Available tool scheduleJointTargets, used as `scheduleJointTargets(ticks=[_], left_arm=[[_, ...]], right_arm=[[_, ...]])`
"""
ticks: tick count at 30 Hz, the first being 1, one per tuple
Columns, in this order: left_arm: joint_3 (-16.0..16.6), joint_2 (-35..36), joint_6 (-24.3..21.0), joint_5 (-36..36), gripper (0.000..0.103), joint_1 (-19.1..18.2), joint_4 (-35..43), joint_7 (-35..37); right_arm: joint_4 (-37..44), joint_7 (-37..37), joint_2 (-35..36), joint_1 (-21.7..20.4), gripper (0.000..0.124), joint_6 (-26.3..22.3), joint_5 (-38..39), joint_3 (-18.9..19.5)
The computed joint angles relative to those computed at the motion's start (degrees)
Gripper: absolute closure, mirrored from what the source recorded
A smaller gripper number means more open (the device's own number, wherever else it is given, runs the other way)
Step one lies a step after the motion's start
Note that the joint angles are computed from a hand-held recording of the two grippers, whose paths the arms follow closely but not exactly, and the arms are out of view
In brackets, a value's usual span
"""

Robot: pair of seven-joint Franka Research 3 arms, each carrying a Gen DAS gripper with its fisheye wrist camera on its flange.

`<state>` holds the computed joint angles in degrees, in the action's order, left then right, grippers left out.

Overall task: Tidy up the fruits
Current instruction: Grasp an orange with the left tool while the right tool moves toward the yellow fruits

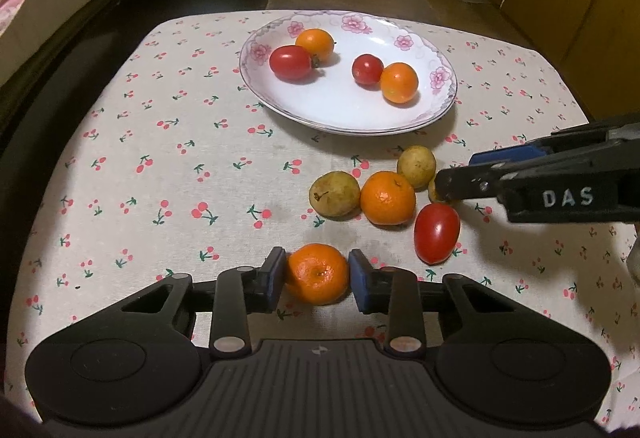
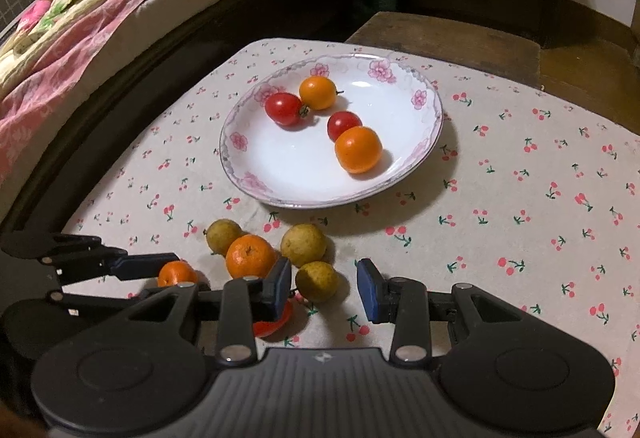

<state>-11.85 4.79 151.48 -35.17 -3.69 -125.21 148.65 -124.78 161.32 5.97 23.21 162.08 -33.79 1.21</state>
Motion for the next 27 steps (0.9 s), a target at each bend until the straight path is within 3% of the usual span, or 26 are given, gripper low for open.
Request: scheduleJointTargets(ticks=[12, 18, 27], left_arm=[[0.12, -0.25, -1.21, -0.21, 0.055, -0.04, -0.02, 0.63], [0.20, -0.42, -0.31, -0.15, 0.058, -0.23, -0.45, 0.65], [0.19, -0.55, 0.66, 0.09, 0.061, -0.32, -0.85, 0.83]], right_arm=[[1.17, -3.30, 2.10, 1.28, 0.084, 0.33, 2.59, -0.79], [2.74, -4.85, 2.56, 2.14, 0.084, -2.84, 1.54, -0.88], [3.64, -4.42, 2.39, 2.55, 0.094, -5.15, -1.79, -0.60]])
